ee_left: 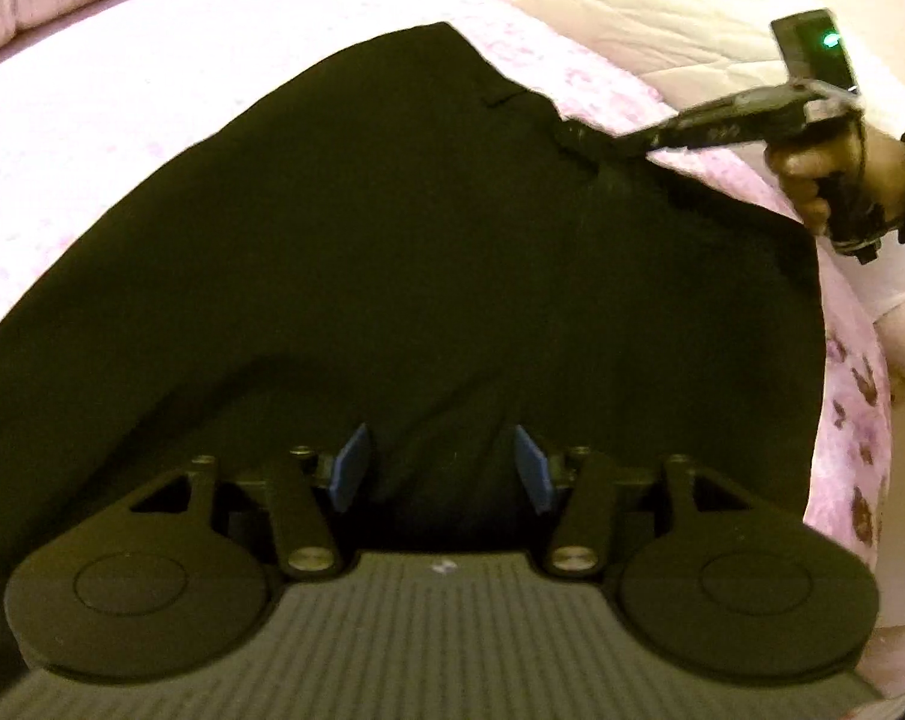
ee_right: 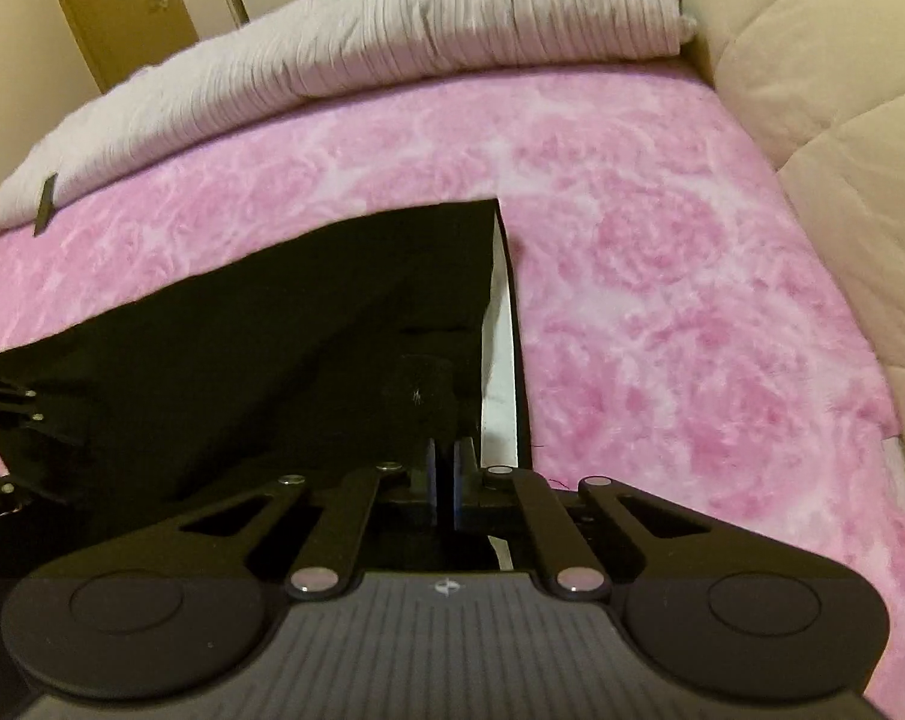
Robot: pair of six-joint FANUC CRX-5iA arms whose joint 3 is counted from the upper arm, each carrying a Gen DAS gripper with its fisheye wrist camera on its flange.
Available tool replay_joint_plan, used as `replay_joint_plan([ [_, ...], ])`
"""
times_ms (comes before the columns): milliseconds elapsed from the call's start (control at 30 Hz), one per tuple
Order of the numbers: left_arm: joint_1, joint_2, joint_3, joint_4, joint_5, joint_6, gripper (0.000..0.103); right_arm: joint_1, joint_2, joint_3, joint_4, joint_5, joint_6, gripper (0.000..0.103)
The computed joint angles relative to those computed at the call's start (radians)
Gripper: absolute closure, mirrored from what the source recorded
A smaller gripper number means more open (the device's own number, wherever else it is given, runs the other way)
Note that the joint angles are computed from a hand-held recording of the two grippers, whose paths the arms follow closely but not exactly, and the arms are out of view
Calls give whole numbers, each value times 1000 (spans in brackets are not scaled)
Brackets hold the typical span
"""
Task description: Fold clothes
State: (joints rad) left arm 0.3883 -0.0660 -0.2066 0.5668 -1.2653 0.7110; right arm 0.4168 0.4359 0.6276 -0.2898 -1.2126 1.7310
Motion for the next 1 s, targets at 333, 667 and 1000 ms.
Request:
replay_joint_plan([
  [333, 248, -228, -55, -99, -178, 21, 52, 92, -104, -148, 197, 104, -136, 65],
  [667, 938, -429, -40, -177, -503, -323, 42, 273, -274, -256, 85, -27, -267, 65],
  [1000, 1375, -147, 140, -93, -514, -723, 41, 652, -292, -242, 243, -41, -614, 60],
])
